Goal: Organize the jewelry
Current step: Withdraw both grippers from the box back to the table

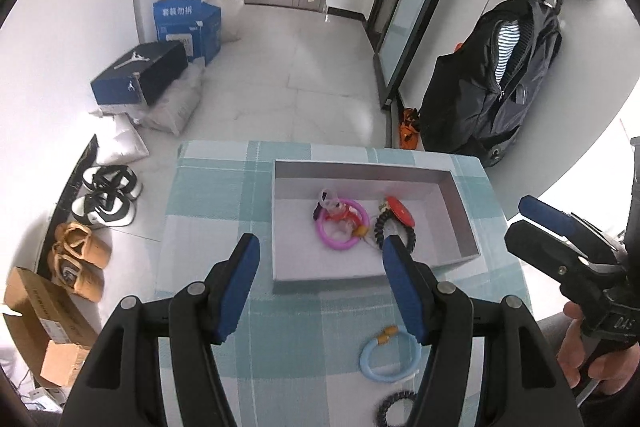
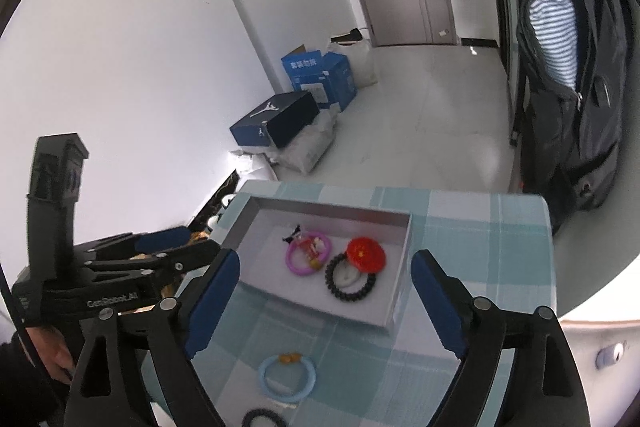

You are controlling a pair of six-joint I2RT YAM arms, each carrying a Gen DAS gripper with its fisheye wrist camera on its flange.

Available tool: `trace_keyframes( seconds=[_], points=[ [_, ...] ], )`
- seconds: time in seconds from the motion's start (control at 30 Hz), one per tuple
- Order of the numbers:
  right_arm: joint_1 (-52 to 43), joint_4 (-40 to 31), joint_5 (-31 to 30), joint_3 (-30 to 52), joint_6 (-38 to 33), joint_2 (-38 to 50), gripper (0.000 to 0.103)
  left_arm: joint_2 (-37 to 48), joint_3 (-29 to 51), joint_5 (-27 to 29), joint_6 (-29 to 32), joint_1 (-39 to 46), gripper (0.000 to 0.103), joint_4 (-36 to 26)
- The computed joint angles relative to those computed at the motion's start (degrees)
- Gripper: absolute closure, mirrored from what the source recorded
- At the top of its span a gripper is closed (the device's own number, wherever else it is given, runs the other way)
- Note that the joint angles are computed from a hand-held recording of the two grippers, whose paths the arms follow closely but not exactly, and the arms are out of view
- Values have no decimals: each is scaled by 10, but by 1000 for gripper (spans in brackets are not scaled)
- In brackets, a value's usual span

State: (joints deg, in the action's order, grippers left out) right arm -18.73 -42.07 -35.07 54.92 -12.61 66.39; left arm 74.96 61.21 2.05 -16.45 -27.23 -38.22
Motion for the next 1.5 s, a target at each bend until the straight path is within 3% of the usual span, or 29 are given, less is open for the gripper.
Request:
trace_keyframes(
  seconds=[0.1, 0.2, 0.37, 0.43, 0.63, 1.07, 1.5],
  points=[
    [-11, -15, -3, -16, -8, -19, 12, -26, -23, -9, -13, -12, 41, -6],
    [-33, -33, -15, -34, -24, -39, 10, -56, -53, -14, -38, -29, 31, -19],
    [-75, -69, -24, -64, -49, -56, 5, -84, -97, -27, -77, -77, 31, -48],
    [-81, -75, -21, -69, -60, -67, 5, -75, -101, -57, -109, -108, 31, -71],
    [-106, -116, -26, -87, -94, -92, 5, -69, -127, -52, -145, -159, 31, -76],
    [-128, -142, -10, -114, -135, -122, 1, -7, -110, -6, -109, -190, 31, -62],
    [-146, -133, 0, -113, -132, -94, 0, 25, -86, -21, -79, -192, 32, -52]
  ],
)
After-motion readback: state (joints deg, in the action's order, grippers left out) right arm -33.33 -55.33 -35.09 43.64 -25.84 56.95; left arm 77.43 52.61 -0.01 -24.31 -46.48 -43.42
